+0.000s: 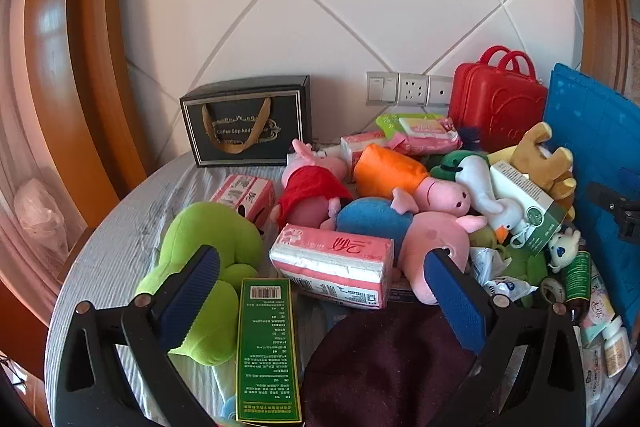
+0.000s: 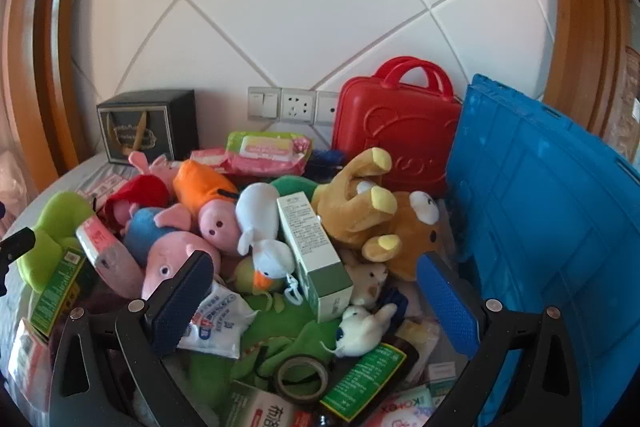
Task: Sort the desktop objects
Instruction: 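Grasp the pink tissue pack with the left tool while the right tool grasps the white patch box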
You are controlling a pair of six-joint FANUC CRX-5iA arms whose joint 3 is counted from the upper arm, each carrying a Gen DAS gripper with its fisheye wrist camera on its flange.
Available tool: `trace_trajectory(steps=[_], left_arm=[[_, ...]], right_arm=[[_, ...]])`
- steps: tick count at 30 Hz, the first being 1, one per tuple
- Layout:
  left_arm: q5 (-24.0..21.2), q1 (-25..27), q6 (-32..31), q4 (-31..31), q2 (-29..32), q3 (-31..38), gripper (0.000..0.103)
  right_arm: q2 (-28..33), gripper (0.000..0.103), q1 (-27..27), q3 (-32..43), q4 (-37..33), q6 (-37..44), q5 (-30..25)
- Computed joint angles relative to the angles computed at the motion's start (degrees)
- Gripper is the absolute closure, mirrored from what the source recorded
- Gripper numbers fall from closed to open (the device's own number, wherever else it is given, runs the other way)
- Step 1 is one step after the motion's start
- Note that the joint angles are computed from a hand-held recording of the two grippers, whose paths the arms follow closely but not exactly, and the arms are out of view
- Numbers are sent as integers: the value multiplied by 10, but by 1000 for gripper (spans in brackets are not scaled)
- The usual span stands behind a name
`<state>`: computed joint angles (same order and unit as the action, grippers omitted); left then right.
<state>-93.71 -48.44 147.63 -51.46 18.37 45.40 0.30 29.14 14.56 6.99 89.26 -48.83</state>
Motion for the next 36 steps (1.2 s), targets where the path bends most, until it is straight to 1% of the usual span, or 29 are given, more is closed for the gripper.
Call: trace_trajectory(steps=[3, 4, 7, 9, 11, 14, 16, 18, 25, 26, 28, 31, 33, 34, 36], left_arm=[[14, 30, 5, 44, 12, -4, 0], [16, 34, 6, 48, 16, -3, 0], [28, 61, 15, 85, 31, -2, 0], [25, 72, 16, 98, 43, 4, 0], [32, 83, 12, 110, 51, 4, 0], [43, 97, 3, 122, 56, -4, 0], [57, 110, 6, 139, 54, -17, 0], [65, 120, 9, 153, 56, -24, 0], [92, 139, -5, 168, 66, -29, 0], [94, 142, -8, 170, 68, -29, 0], [94, 145, -13, 167, 72, -26, 0], [93, 148, -25, 162, 79, -19, 0], [89, 148, -24, 156, 85, -11, 0], [80, 149, -26, 155, 92, -3, 0], [86, 151, -16, 156, 85, -14, 0]], right_arm=[[32, 0, -11, 27, -19, 29, -11], [43, 0, -16, 39, -29, 37, -20], [68, 0, -23, 57, -35, 50, -30], [85, 0, -27, 68, -40, 61, -36], [98, 0, -28, 79, -39, 66, -43], [124, 0, -31, 110, -55, 90, -69], [134, 0, -25, 107, -32, 91, -66], [150, 0, -26, 122, -31, 91, -78], [199, 1, -26, 182, -49, 115, -136], [205, 1, -28, 193, -61, 119, -144], [219, 8, -33, 218, -84, 124, -169], [226, 11, -35, 231, -102, 131, -179], [238, 11, -33, 249, -104, 132, -199], [242, 11, -30, 253, -99, 130, -201], [245, 10, -26, 254, -93, 128, -201]])
